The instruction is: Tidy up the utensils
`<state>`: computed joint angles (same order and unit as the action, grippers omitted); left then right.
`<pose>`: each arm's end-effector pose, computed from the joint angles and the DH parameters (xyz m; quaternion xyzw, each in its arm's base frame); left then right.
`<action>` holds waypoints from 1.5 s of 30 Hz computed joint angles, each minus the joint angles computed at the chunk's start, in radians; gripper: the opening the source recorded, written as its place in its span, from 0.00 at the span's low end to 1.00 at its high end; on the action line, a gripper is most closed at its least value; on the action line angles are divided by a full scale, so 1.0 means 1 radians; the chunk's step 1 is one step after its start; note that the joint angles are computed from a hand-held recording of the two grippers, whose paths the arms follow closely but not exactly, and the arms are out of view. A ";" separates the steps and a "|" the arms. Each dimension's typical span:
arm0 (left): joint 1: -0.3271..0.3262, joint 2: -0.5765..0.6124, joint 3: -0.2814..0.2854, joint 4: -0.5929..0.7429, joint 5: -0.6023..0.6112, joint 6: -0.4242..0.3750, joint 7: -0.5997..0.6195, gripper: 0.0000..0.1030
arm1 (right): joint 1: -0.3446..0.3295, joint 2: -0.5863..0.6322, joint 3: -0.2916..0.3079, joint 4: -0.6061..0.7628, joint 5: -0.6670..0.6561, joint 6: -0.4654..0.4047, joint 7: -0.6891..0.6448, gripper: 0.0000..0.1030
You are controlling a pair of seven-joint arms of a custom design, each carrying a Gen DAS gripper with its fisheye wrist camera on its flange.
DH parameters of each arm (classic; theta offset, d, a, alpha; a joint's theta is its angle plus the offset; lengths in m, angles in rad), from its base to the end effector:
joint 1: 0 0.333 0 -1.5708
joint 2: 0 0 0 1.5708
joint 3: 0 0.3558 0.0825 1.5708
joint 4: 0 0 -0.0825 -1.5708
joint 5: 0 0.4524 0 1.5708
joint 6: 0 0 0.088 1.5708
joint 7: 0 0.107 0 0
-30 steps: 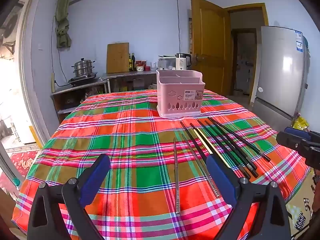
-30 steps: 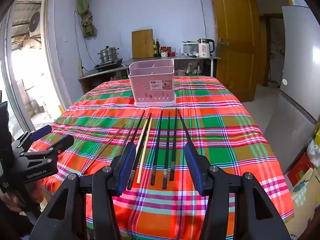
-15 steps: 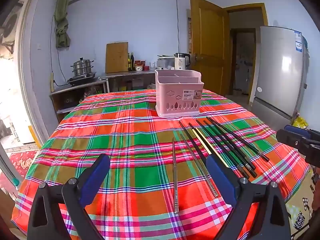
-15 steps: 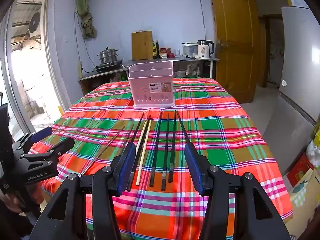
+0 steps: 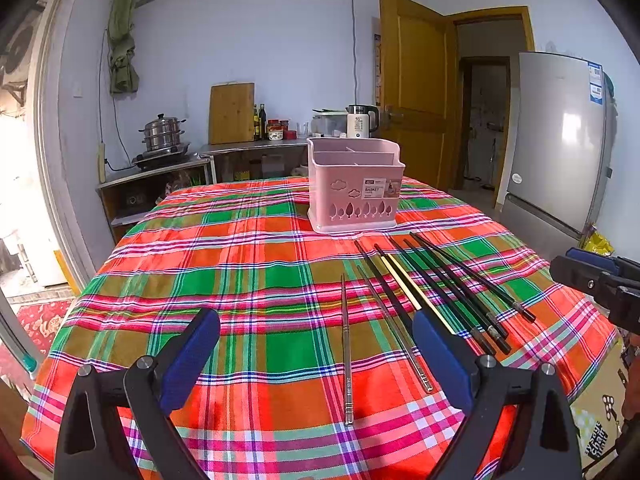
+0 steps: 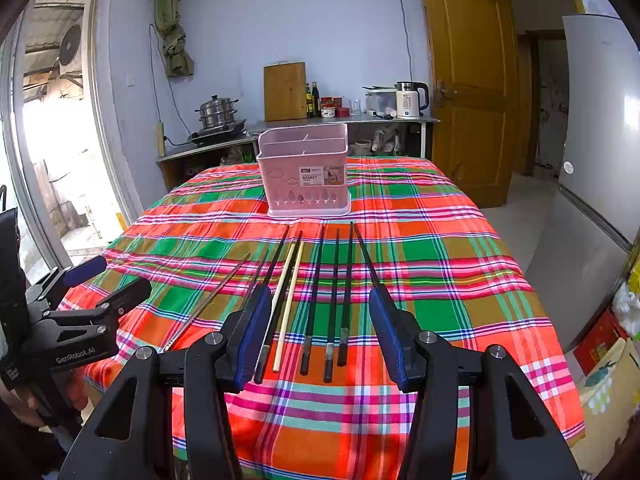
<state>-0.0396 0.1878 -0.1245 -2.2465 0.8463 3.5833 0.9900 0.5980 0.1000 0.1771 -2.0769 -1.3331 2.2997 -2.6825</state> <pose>0.5828 -0.1890 0.3889 -0.4236 0.7535 -0.4400 0.2434 0.4772 0.4360 0.4074 -0.5009 0.7190 -0.3605 0.3196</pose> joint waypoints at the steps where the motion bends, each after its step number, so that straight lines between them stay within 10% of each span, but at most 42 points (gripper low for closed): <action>1: -0.004 -0.001 0.002 -0.002 -0.009 -0.001 0.007 0.95 | 0.000 0.000 0.000 0.000 0.002 0.000 -0.001 0.50; 45: 0.009 -0.007 -0.001 0.000 0.043 0.003 -0.040 0.95 | 0.004 0.006 -0.002 0.005 -0.004 -0.004 0.002 0.50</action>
